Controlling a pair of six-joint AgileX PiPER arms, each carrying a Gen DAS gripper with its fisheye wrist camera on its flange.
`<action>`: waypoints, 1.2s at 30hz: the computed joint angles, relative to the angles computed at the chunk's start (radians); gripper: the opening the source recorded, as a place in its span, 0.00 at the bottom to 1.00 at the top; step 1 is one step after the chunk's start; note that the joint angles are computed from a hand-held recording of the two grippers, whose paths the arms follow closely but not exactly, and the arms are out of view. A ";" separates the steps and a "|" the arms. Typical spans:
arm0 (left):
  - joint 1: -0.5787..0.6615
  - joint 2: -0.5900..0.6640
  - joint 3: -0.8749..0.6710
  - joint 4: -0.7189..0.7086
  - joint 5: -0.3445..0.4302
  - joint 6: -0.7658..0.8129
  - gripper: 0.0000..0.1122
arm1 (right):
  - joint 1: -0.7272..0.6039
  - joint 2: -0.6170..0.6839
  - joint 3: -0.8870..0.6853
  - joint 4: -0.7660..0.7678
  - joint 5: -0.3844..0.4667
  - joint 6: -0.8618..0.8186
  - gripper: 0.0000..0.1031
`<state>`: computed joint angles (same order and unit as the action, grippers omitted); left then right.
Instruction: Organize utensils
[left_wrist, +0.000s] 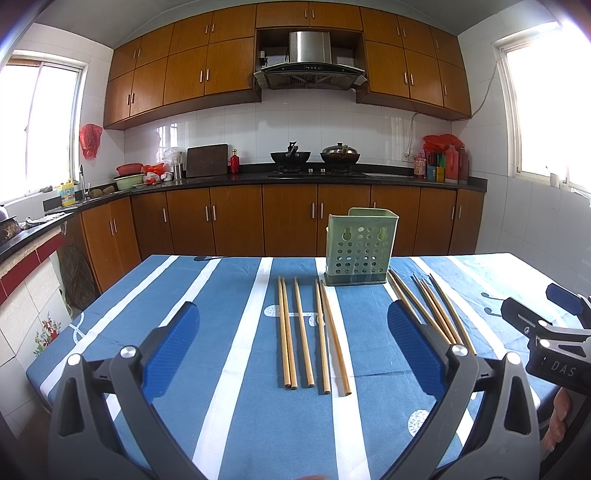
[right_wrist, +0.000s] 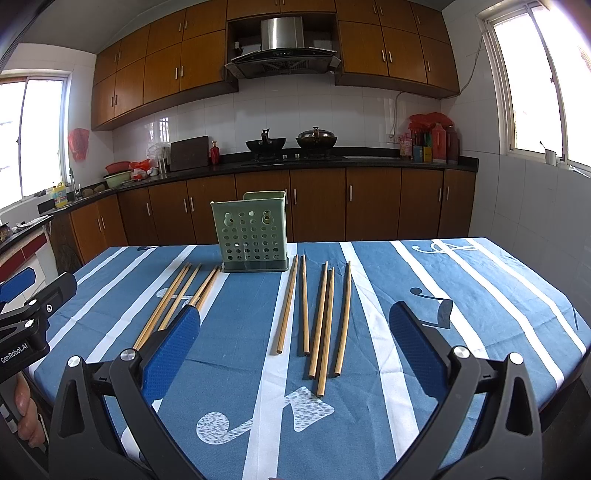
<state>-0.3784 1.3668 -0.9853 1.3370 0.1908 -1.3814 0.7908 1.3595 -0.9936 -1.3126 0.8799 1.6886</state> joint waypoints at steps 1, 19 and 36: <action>0.000 0.000 0.000 0.001 0.000 -0.001 0.88 | 0.000 0.000 0.000 0.000 0.000 0.000 0.98; -0.001 0.004 -0.003 0.001 0.002 0.000 0.88 | -0.001 0.004 0.002 -0.002 -0.003 0.008 0.98; 0.009 0.081 -0.061 -0.121 0.030 0.116 0.88 | -0.082 0.014 -0.009 0.087 -0.064 -0.064 0.98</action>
<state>-0.3697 1.4477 -1.0460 1.2157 0.2206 -1.2657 0.7091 1.3737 -1.0028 -1.2261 0.8161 1.6249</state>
